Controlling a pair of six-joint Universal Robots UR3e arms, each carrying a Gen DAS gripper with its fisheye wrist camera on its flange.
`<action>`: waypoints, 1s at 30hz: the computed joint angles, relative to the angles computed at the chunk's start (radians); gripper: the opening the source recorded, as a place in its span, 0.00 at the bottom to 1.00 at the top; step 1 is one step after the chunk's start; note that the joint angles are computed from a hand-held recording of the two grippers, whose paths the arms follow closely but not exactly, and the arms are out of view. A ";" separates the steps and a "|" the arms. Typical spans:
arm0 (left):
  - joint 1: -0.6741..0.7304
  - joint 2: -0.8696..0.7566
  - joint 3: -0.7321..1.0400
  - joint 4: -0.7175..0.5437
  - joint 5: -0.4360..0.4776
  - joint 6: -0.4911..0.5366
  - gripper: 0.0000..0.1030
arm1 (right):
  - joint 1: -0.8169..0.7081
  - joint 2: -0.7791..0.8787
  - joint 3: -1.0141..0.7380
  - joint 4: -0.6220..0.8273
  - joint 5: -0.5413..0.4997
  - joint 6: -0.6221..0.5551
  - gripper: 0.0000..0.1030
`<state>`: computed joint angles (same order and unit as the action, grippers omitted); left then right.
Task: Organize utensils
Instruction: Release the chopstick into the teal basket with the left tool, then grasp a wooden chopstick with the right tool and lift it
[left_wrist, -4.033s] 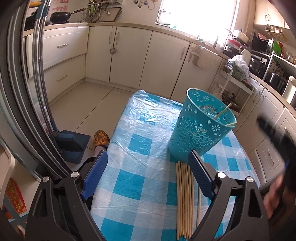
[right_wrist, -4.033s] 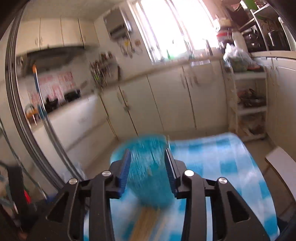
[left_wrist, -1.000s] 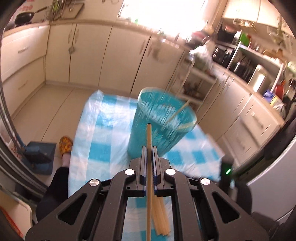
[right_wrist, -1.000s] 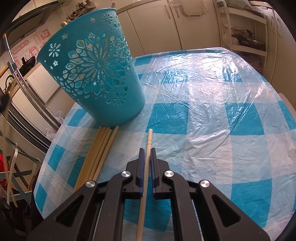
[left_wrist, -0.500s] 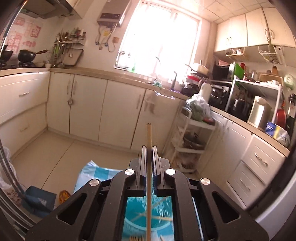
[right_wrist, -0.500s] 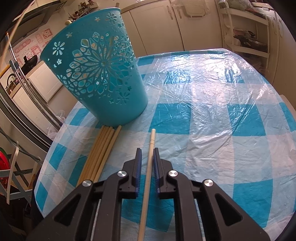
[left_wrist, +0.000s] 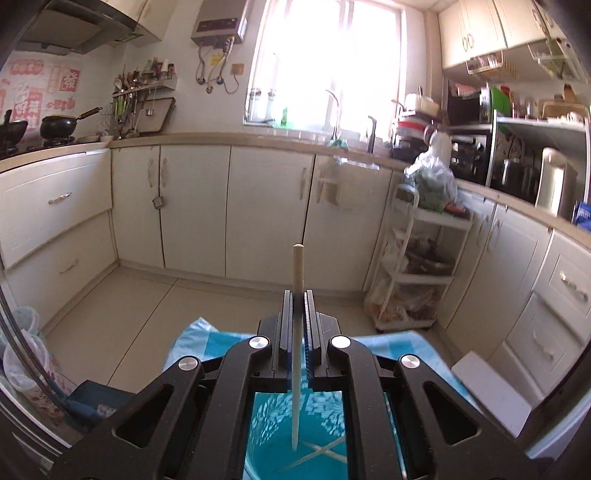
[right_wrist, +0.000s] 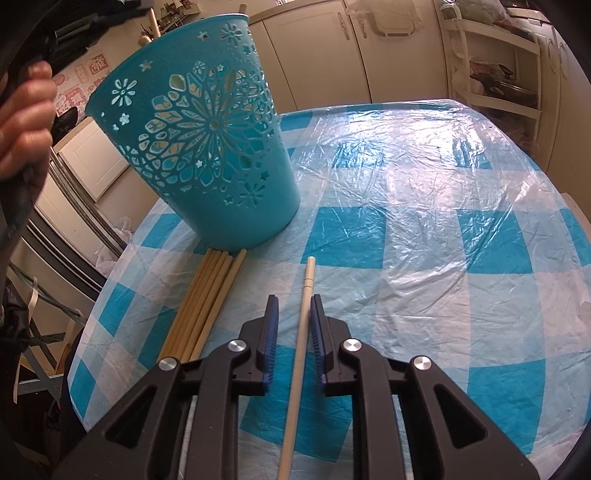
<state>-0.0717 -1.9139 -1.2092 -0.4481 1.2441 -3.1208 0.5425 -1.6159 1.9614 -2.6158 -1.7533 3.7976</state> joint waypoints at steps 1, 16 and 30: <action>-0.006 0.009 -0.029 0.002 0.010 0.019 0.05 | 0.000 0.000 0.000 0.000 0.000 0.000 0.18; 0.262 0.468 -0.604 -0.003 -0.111 0.142 0.79 | -0.014 -0.016 0.001 0.025 0.018 -0.007 0.19; 0.356 0.567 -0.842 -0.162 -0.098 0.289 0.82 | 0.056 0.065 -0.238 0.378 -0.107 -0.077 0.07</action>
